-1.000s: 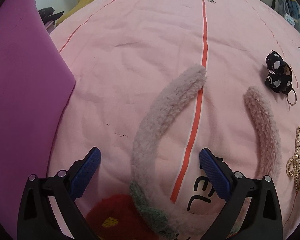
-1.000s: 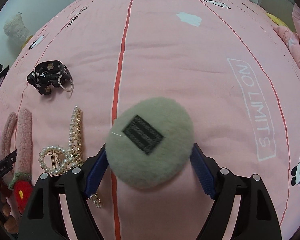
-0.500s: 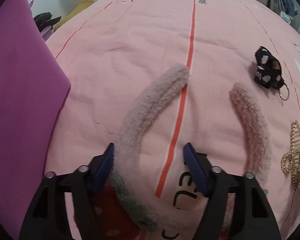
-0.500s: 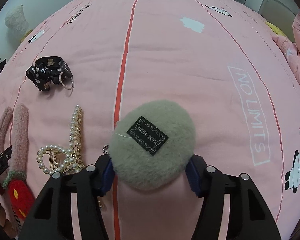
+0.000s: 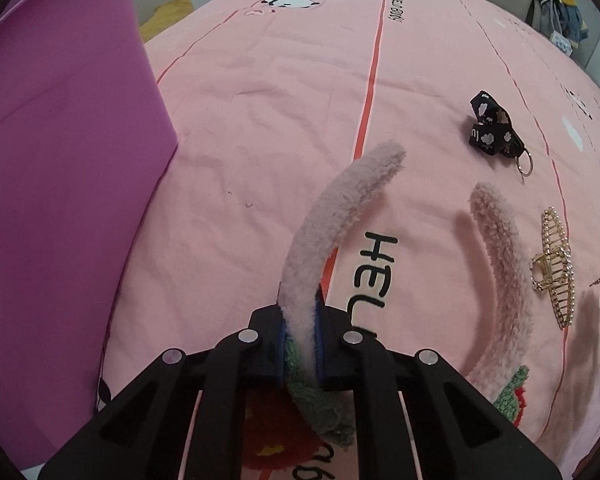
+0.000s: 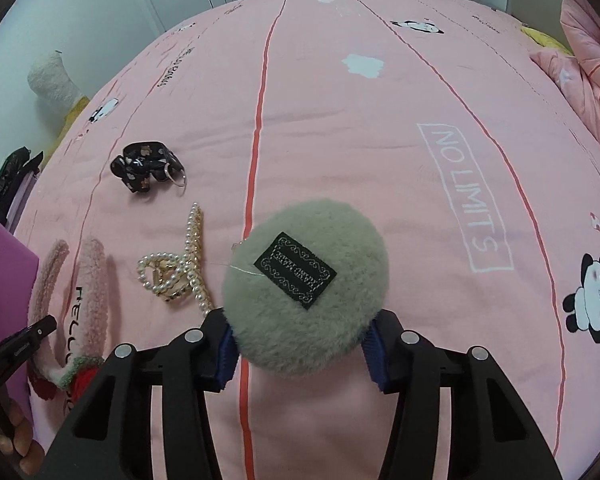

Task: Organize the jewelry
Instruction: 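Grasp the pink headband with the left tool while the right tool lifts the pouf, then carry the pouf and headband with both tools over the purple tub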

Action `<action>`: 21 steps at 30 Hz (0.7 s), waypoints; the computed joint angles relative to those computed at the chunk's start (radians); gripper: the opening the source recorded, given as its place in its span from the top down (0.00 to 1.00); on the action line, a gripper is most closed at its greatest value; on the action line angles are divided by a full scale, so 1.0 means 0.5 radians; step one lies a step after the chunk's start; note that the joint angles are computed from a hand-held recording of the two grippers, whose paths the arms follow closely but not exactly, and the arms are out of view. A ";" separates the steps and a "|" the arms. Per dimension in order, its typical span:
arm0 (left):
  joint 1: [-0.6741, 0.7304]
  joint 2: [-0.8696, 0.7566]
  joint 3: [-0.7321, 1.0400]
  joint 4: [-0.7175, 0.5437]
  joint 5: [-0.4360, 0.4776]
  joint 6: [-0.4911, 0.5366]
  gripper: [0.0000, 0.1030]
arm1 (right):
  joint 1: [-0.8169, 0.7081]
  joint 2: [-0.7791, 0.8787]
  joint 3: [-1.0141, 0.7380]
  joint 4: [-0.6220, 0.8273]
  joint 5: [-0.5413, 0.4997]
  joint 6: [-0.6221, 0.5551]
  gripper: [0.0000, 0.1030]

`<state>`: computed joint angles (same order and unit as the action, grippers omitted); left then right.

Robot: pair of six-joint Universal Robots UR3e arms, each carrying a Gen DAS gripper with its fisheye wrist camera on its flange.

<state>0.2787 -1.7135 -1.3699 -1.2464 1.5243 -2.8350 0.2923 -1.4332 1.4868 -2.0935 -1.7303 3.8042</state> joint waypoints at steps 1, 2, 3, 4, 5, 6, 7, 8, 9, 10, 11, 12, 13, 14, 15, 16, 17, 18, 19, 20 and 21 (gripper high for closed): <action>0.026 0.063 -0.032 -0.024 -0.023 0.010 0.91 | 0.026 -0.052 0.020 0.009 -0.023 0.013 0.52; 0.052 0.127 -0.063 -0.043 -0.049 0.027 0.91 | 0.049 -0.095 0.032 0.025 -0.042 0.027 0.52; 0.074 0.164 -0.073 -0.055 -0.062 0.045 0.91 | 0.063 -0.125 0.028 0.043 -0.050 0.035 0.52; 0.102 0.240 -0.108 -0.073 -0.087 0.068 0.91 | 0.082 -0.157 0.024 0.064 -0.064 0.046 0.52; 0.132 0.283 -0.112 -0.100 -0.124 0.091 0.91 | 0.109 -0.191 0.011 0.093 -0.086 0.058 0.52; 0.167 0.352 -0.123 -0.151 -0.171 0.120 0.91 | 0.126 -0.223 0.004 0.111 -0.097 0.067 0.52; 0.213 0.355 -0.086 -0.189 -0.211 0.162 0.91 | 0.154 -0.256 -0.012 0.138 -0.113 0.086 0.52; 0.253 0.401 -0.077 -0.236 -0.254 0.199 0.91 | 0.176 -0.276 -0.023 0.152 -0.129 0.100 0.52; 0.277 0.433 -0.067 -0.272 -0.279 0.223 0.91 | 0.206 -0.301 -0.038 0.172 -0.148 0.120 0.52; 0.306 0.472 -0.056 -0.311 -0.307 0.251 0.91 | 0.238 -0.326 -0.046 0.187 -0.165 0.142 0.52; 0.342 0.507 -0.036 -0.362 -0.342 0.281 0.91 | 0.279 -0.345 -0.048 0.199 -0.190 0.176 0.52; 0.373 0.510 0.000 -0.403 -0.376 0.302 0.91 | 0.319 -0.362 -0.050 0.209 -0.210 0.207 0.52; 0.427 0.552 0.032 -0.484 -0.430 0.343 0.91 | 0.352 -0.379 -0.050 0.213 -0.223 0.234 0.52; 0.475 0.592 0.058 -0.547 -0.473 0.382 0.91 | 0.393 -0.391 -0.055 0.213 -0.239 0.264 0.52; 0.503 0.625 0.066 -0.577 -0.498 0.405 0.91 | 0.434 -0.392 -0.072 0.220 -0.259 0.290 0.52; 0.556 0.672 0.088 -0.632 -0.536 0.451 0.91 | 0.470 -0.392 -0.090 0.225 -0.274 0.309 0.52; 0.610 0.709 0.119 -0.691 -0.573 0.495 0.91 | 0.504 -0.391 -0.113 0.227 -0.282 0.321 0.52; 0.671 0.737 0.163 -0.763 -0.624 0.542 0.91 | 0.536 -0.384 -0.142 0.231 -0.297 0.331 0.52; 0.726 0.752 0.215 -0.836 -0.671 0.582 0.91 | 0.572 -0.373 -0.178 0.241 -0.316 0.341 0.52; 0.775 0.764 0.268 -0.903 -0.711 0.618 0.91 | 0.610 -0.355 -0.232 0.259 -0.336 0.347 0.52; 0.825 0.768 0.338 -0.973 -0.754 0.652 0.91 | 0.644 -0.336 -0.288 0.272 -0.355 0.349 0.52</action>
